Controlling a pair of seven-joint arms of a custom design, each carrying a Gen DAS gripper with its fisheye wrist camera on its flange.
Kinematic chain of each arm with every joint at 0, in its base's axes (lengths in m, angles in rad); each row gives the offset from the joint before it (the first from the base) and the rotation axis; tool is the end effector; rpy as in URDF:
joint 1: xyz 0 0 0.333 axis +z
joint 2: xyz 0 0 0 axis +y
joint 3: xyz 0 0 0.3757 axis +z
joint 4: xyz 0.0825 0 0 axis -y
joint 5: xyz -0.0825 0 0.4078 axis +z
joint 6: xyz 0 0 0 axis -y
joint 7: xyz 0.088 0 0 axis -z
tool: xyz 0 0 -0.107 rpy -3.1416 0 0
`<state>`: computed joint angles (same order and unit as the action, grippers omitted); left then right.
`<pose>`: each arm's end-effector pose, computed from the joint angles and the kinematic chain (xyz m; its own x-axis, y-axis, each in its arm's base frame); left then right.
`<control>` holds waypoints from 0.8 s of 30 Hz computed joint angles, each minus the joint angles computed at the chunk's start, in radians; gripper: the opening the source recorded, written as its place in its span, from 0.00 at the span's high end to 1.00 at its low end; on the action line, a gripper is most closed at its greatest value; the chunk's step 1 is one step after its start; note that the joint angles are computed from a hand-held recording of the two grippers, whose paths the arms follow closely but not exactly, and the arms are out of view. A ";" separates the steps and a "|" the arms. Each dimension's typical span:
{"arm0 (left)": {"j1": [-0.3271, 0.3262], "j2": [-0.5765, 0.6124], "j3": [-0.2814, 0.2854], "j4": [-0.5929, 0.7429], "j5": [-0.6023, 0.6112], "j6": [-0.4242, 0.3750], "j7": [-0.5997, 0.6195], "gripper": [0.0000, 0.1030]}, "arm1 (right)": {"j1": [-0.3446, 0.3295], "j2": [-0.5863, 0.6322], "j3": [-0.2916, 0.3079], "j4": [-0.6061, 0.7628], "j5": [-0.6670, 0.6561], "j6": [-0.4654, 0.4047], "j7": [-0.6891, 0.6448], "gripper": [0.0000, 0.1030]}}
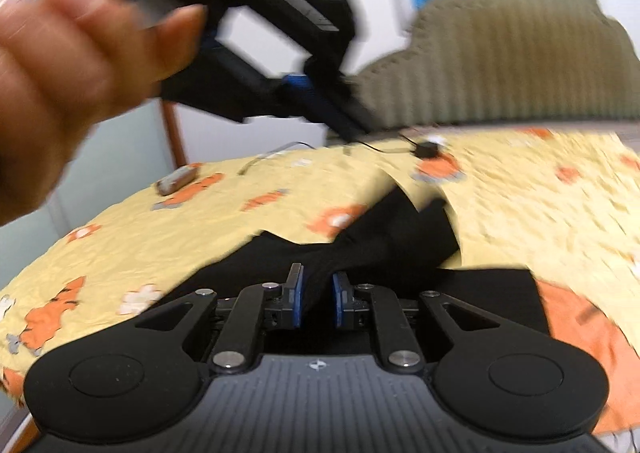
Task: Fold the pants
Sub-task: 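Lower the folded trousers onto the quilt and open both grippers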
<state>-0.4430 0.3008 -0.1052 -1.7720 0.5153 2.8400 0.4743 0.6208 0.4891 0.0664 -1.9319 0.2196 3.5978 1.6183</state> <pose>0.6071 -0.3900 0.5234 -0.0070 -0.9369 0.3495 -0.7373 -0.2313 -0.6348 0.5717 0.4232 0.4118 0.4621 -0.8599 -0.2169 -0.4485 -0.0156 -0.8937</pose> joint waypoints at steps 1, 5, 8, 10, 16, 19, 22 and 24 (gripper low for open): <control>0.000 0.007 -0.002 0.005 0.000 -0.004 0.005 0.95 | -0.062 0.000 0.052 -0.014 -0.045 -0.001 0.052 0.86; -0.001 0.021 0.005 0.009 0.001 -0.035 0.004 0.93 | -0.323 0.020 0.272 -0.046 -0.295 -0.063 0.281 0.86; 0.013 0.010 0.004 -0.029 -0.009 -0.038 0.005 0.89 | -0.531 0.073 0.463 -0.061 -0.451 -0.071 0.459 0.81; 0.009 0.002 0.018 -0.053 0.010 -0.043 -0.019 0.82 | -0.618 0.105 0.535 -0.076 -0.495 -0.046 0.559 0.74; 0.036 -0.004 0.002 -0.096 0.016 -0.045 -0.045 0.75 | -0.639 0.128 0.523 -0.067 -0.509 -0.001 0.714 0.62; 0.026 -0.002 0.010 -0.099 0.035 -0.040 -0.057 0.67 | -0.629 0.127 0.502 -0.051 -0.516 -0.014 0.772 0.60; 0.009 -0.002 0.021 -0.098 0.081 -0.057 -0.077 0.62 | -0.602 0.127 0.465 -0.041 -0.507 0.003 0.822 0.63; 0.007 -0.006 0.022 -0.104 0.102 -0.059 -0.085 0.59 | -0.581 0.114 0.432 -0.051 -0.512 0.023 0.838 0.82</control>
<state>-0.4358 0.2944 -0.0835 -1.8765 0.6171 2.7805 0.3894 0.0397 0.6034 0.4984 -1.9829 -0.2922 3.6208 2.4567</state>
